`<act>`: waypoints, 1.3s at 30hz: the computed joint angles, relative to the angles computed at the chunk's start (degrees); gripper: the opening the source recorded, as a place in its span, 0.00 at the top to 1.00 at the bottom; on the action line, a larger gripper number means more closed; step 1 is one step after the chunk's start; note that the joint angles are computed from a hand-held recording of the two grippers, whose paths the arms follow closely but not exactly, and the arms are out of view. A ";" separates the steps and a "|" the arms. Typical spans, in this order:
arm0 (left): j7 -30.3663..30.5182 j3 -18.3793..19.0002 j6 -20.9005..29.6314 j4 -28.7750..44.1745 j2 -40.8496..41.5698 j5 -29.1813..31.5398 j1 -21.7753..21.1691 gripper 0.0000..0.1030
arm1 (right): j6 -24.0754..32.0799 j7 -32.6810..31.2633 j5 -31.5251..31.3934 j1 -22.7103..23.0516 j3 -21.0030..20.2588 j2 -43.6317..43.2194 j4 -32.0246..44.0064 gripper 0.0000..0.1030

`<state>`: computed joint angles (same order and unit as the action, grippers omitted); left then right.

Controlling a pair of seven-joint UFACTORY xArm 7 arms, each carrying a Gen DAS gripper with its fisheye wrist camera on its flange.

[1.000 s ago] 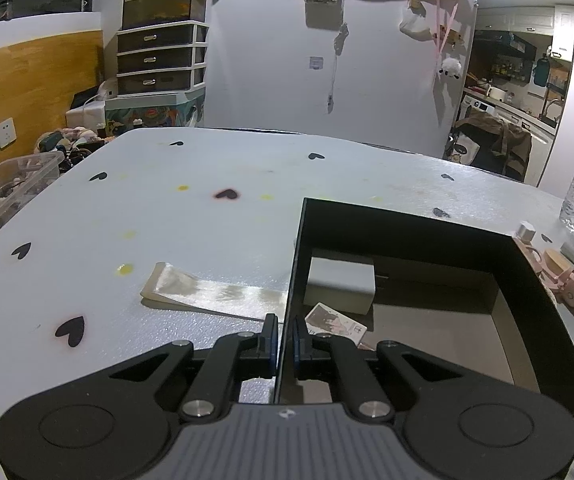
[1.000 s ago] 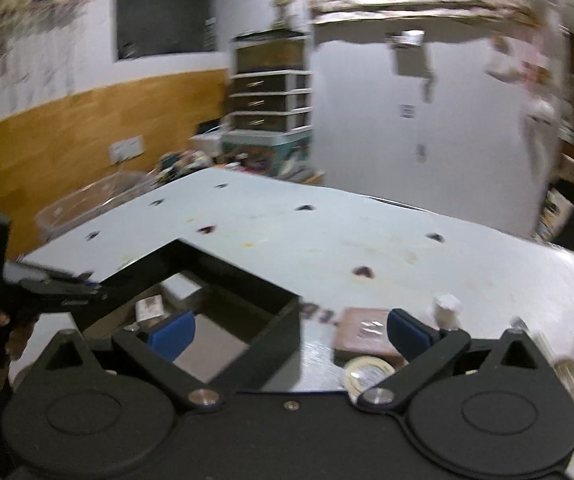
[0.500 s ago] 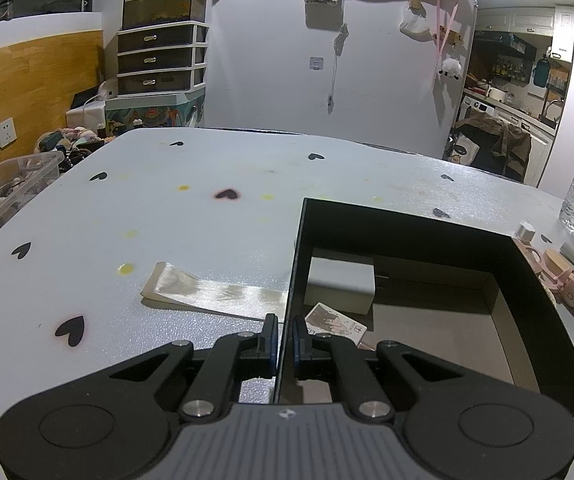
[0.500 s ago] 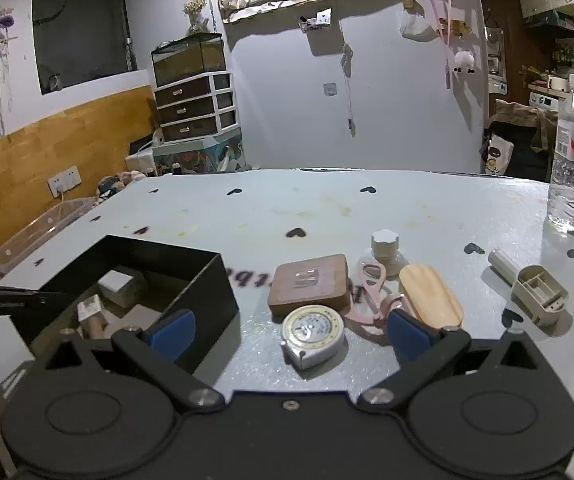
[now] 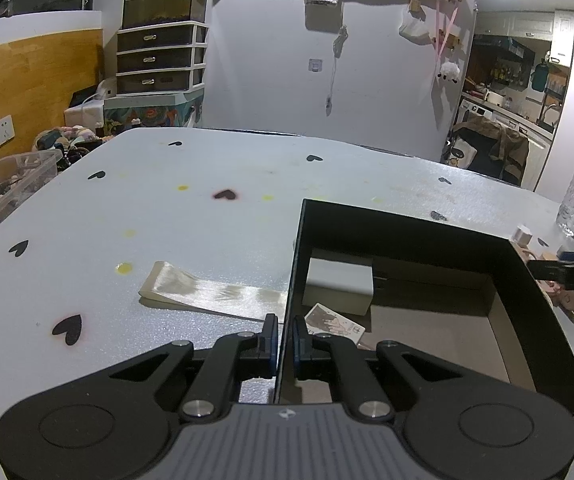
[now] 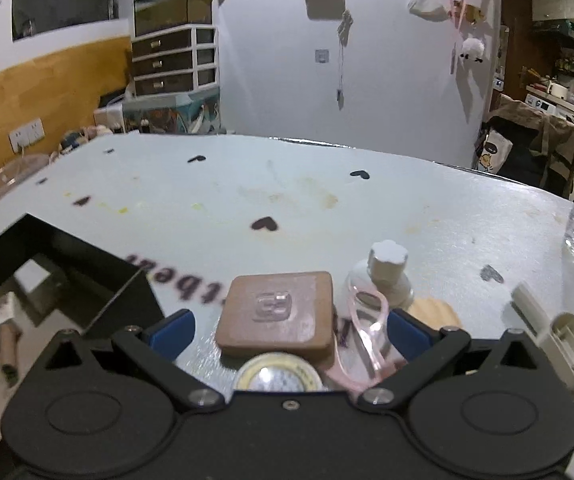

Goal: Organize rigid objects
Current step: 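Move the right tool to the brown wooden block and grasp it, then carry the brown wooden block into the black box and release it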

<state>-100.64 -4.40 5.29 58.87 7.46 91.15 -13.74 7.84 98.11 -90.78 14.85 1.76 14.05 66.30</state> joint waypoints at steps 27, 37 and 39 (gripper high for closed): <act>-3.20 0.18 -2.19 1.28 0.64 2.29 1.22 0.95 | -5.96 -37.77 31.96 5.82 -7.90 7.00 2.93 0.22; -3.18 -0.02 -2.39 1.64 0.91 2.29 1.31 0.96 | -12.22 -40.14 38.57 11.46 -15.46 1.01 -4.61 0.22; -3.18 -0.07 -2.39 1.64 0.91 2.29 1.35 0.96 | -14.12 -39.25 39.38 13.85 -17.91 -1.21 -6.58 0.22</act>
<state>-103.82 -4.47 2.91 60.51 8.37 93.44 -12.40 -6.28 58.85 -51.41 28.70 -16.16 12.84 59.72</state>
